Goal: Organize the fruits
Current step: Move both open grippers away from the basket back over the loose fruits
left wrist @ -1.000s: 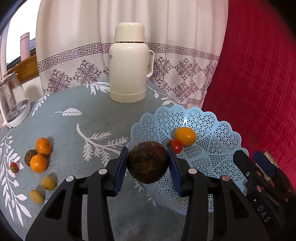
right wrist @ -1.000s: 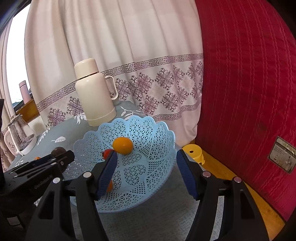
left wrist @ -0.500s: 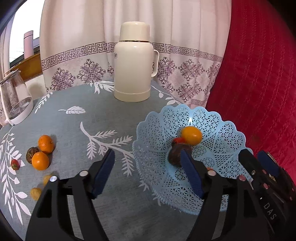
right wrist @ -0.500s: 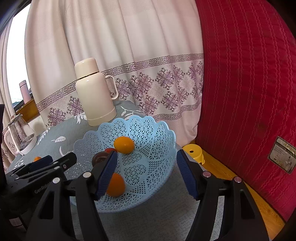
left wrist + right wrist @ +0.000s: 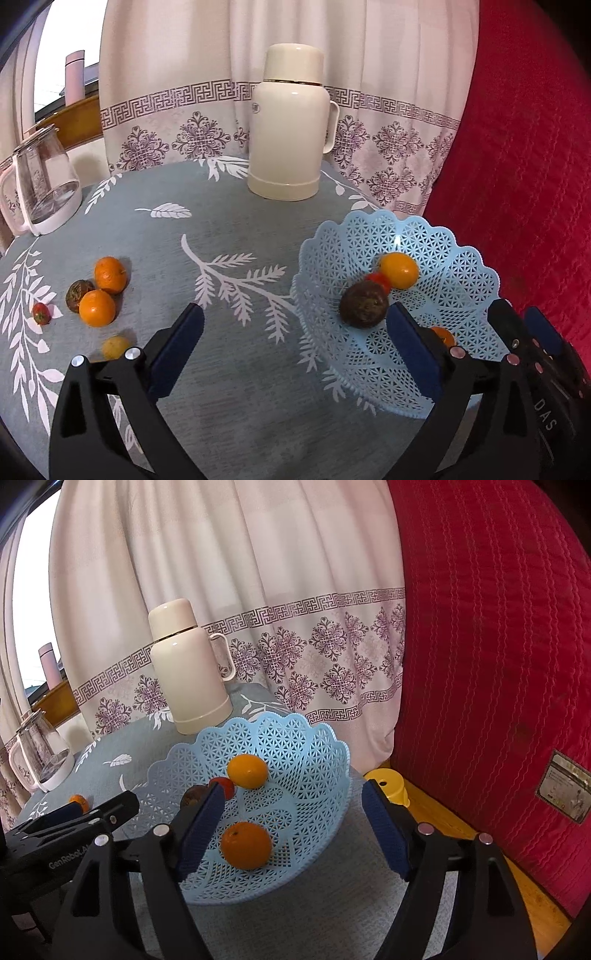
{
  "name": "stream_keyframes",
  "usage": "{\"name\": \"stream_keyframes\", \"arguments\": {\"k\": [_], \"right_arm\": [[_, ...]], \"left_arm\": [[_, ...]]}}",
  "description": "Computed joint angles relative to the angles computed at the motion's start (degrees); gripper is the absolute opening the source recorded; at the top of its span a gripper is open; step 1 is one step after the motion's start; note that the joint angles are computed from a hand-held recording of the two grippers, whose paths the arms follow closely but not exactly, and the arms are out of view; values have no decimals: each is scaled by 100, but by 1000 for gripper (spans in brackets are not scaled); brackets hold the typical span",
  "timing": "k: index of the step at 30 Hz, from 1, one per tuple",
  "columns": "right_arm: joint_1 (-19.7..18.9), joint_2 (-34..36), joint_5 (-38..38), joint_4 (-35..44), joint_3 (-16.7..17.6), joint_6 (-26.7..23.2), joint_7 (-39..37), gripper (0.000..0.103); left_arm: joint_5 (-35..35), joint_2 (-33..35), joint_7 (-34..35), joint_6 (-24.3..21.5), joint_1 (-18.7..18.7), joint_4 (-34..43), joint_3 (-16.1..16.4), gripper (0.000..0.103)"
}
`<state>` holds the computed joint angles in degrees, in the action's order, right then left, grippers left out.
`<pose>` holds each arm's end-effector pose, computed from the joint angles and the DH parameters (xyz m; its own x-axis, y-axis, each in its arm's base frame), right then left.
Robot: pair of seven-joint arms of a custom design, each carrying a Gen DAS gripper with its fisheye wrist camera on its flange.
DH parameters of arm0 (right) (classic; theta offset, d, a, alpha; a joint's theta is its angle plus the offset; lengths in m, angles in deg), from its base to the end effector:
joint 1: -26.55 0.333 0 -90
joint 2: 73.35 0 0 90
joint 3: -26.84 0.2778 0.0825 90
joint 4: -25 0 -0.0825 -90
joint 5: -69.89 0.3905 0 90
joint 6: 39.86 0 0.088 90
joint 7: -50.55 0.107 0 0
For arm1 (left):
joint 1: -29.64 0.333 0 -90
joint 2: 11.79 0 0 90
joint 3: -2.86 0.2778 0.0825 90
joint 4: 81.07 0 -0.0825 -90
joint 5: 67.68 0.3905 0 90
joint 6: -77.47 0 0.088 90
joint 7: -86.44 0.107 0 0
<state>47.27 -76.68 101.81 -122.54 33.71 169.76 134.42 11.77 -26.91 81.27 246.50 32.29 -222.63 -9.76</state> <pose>0.4566 0.1616 0.3709 0.0654 -0.9750 -0.2122 -0.4805 0.1556 -0.8631 0.4580 -0.1461 0.3878 0.1503 -0.9875 0.0468 -0.5923 -0.1279 -0.7955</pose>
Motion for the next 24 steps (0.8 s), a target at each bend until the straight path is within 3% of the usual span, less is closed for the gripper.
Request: {"name": "stream_keyframes", "arguments": {"k": [24], "right_arm": [[17,33,87,11,18,140,-172,77]], "left_arm": [[-499,-704,191,-220,236,-596,-137,100]]}}
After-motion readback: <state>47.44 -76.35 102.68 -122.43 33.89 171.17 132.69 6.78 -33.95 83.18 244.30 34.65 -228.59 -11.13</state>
